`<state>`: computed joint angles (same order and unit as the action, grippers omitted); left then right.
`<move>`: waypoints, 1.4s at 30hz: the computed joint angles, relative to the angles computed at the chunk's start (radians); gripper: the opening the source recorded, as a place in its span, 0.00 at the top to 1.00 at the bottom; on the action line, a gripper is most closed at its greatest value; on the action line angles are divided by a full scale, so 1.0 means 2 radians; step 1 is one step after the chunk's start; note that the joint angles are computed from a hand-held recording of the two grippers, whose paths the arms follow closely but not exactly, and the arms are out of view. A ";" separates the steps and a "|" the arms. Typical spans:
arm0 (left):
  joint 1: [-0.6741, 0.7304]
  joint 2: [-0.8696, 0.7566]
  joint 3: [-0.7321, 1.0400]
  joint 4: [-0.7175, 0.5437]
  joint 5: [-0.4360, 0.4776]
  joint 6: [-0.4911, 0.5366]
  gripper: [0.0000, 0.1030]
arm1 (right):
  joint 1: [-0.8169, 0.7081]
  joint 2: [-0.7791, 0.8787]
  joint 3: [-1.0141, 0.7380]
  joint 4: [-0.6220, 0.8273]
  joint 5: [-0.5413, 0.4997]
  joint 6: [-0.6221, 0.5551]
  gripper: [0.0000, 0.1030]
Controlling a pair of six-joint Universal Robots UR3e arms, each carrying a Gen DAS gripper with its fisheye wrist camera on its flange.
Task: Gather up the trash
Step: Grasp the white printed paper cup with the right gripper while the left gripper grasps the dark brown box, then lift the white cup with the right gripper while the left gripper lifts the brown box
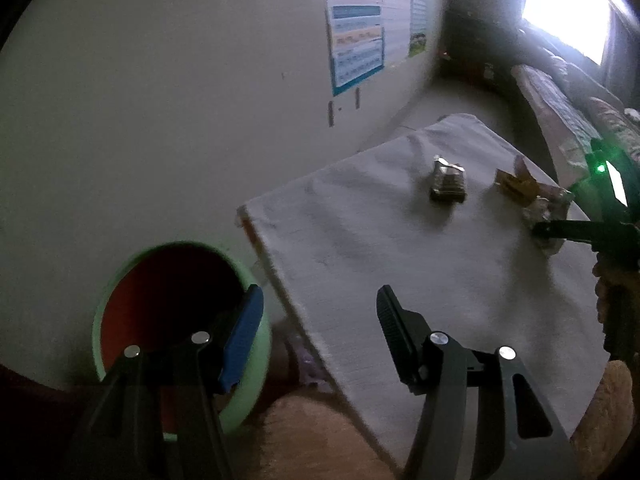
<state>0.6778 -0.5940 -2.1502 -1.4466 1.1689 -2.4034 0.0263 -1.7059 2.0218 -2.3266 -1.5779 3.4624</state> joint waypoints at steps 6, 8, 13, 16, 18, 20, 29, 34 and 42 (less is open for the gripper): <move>-0.178 -0.113 -0.013 0.163 0.072 -0.130 0.46 | -0.006 -0.094 0.053 0.016 0.054 0.001 0.58; -0.242 -0.181 -0.001 0.227 0.091 -0.173 0.45 | 0.018 -0.138 0.067 0.037 0.057 0.015 0.58; -0.380 -0.389 0.079 0.362 0.150 -0.253 0.42 | 0.122 -0.194 0.086 0.050 0.023 0.095 0.58; -0.421 -0.479 0.139 0.378 0.175 -0.275 0.42 | 0.188 -0.191 0.092 0.041 0.002 0.146 0.57; -0.446 -0.544 0.194 0.370 0.192 -0.283 0.42 | 0.209 -0.182 0.088 0.041 -0.003 0.147 0.57; -0.466 -0.591 0.238 0.362 0.221 -0.285 0.42 | 0.210 -0.182 0.084 0.042 0.001 0.141 0.57; -0.473 -0.703 0.362 0.321 0.213 -0.318 0.42 | 0.193 -0.218 0.116 0.038 0.020 0.117 0.57; -0.486 -0.744 0.410 0.299 0.219 -0.321 0.42 | 0.175 -0.231 0.133 0.033 0.039 0.104 0.57; -0.501 -0.785 0.459 0.281 0.257 -0.332 0.47 | 0.165 -0.234 0.138 0.034 0.050 0.097 0.49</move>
<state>-0.3244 -2.1638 -1.2314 -0.8839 1.6831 -3.0683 0.3554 -2.1732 2.2969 -2.2585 -1.4776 3.6560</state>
